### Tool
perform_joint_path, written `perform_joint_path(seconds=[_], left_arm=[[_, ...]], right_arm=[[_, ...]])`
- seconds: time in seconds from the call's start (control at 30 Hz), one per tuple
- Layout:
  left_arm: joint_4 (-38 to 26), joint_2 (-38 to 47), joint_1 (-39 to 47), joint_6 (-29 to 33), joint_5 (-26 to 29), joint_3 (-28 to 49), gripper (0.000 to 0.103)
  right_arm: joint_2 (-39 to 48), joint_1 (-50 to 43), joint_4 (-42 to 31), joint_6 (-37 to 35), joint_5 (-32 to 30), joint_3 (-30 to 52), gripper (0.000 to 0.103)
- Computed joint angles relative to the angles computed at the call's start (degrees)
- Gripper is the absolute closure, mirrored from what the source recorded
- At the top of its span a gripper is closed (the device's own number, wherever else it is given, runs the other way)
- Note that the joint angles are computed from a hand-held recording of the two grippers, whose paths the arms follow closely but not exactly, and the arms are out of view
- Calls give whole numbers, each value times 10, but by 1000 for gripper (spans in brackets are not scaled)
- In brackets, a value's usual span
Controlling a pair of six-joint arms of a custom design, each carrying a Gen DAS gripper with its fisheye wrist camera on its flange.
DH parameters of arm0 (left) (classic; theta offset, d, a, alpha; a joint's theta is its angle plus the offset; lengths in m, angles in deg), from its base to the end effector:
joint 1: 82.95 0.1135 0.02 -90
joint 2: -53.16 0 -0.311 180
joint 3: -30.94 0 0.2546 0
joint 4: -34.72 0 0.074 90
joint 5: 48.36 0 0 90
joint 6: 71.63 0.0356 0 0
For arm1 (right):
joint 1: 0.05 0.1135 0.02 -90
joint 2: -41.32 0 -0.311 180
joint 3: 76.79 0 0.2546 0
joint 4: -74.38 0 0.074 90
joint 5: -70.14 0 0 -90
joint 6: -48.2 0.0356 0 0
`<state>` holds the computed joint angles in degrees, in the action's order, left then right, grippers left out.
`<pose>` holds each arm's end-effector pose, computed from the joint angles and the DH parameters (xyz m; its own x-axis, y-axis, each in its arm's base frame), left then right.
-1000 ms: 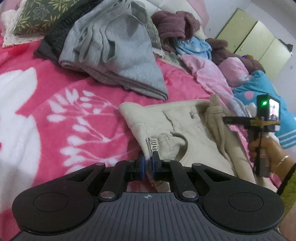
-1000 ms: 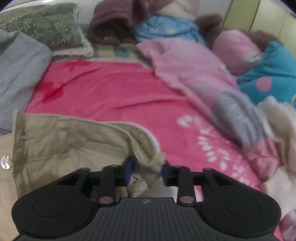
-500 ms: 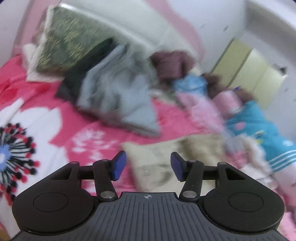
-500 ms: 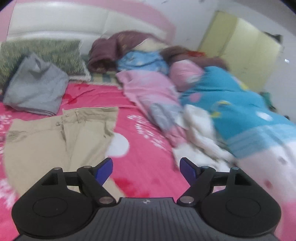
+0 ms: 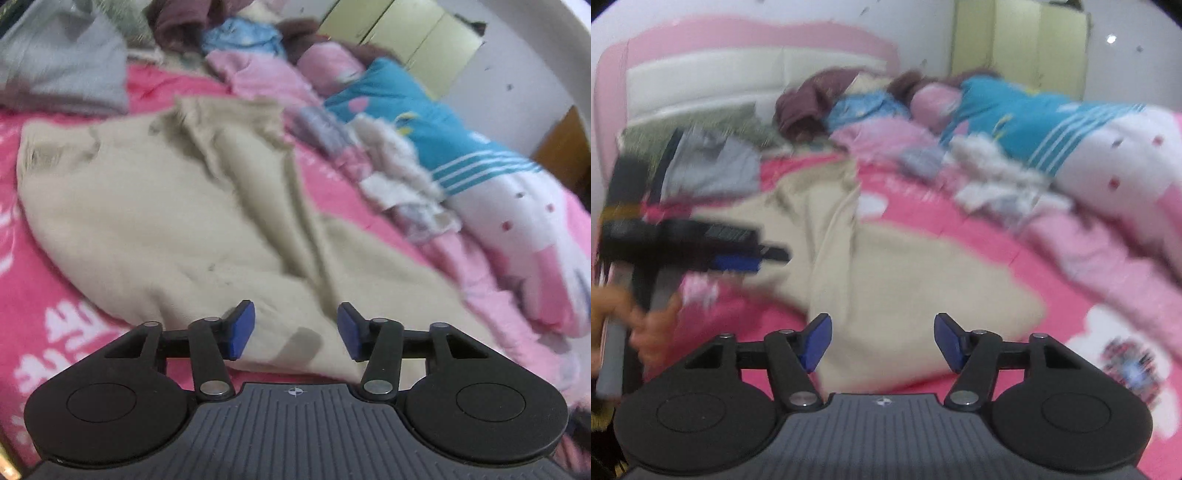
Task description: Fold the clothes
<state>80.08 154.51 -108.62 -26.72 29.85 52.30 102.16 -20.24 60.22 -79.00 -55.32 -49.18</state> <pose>0.1970 -0.0866 0.1058 -0.5546 -0.5026 -0.6632 -0.1703 0.8487 -0.5008 0.1490 -0.0328 0.1698 -0.4973 -0.3418 -0.7974 -0.4873 0.8705 -0.0692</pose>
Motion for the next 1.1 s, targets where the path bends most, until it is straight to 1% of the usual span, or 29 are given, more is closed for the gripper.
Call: perform_joint_path(seconds=[0.03, 0.1, 0.13, 0.23, 0.27, 0.33, 0.37, 0.4, 0.43, 0.47, 0.6, 0.67, 0.7, 0.73, 0.77, 0.83, 0.9, 0.97, 1.03, 1.1], left_arm=[[17, 27, 2, 0, -1, 2, 56], [33, 51, 0, 8, -6, 7, 56], [38, 54, 0, 13, -7, 7, 56], [59, 70, 3, 19, -9, 3, 56], [66, 76, 4, 20, -10, 1, 56], [72, 82, 13, 15, 2, 2, 56], [75, 84, 15, 13, 3, 2, 56], [74, 85, 16, 13, 3, 3, 55], [70, 85, 14, 12, 0, 6, 55], [65, 85, 12, 11, -4, 8, 55], [53, 86, 4, 13, -18, 16, 54], [55, 89, 4, 16, -20, 17, 54], [55, 91, 3, 17, -22, 18, 54], [55, 93, 3, 18, -24, 20, 54], [54, 94, 2, 20, -26, 21, 54], [48, 94, -3, 20, -35, 25, 54], [46, 91, -6, 19, -38, 24, 54], [49, 91, -4, 19, -34, 21, 54], [51, 90, -2, 17, -31, 19, 54], [48, 89, -2, 15, -31, 20, 54]], right_arm=[[19, 19, 58, 15, 19, -30, 41], [70, 53, 170, 36, 55, -79, 41], [102, 64, 215, 44, 69, -95, 39], [194, 78, 298, 64, 97, -111, 38], [210, 61, 306, 67, 83, -111, 38], [207, -22, 269, 65, 1, -96, 37], [220, -71, 247, 73, -48, -80, 34], [256, -119, 226, 93, -96, -52, 32], [302, -148, 225, 130, -125, -23, 32], [347, -165, 242, 192, -138, 3, 32], [519, -179, 305, 402, -174, 122, 34], [573, -160, 329, 461, -181, 163, 42], [583, -145, 352, 478, -173, 167, 44], [585, -130, 365, 489, -160, 170, 56], [572, -116, 363, 493, -142, 169, 71], [523, -93, 357, 495, -116, 160, 79], [456, -65, 378, 491, -95, 139, 81], [398, -7, 385, 492, -65, 137, 83], [357, 62, 371, 486, -27, 160, 83], [347, 141, 333, 478, 29, 204, 83]])
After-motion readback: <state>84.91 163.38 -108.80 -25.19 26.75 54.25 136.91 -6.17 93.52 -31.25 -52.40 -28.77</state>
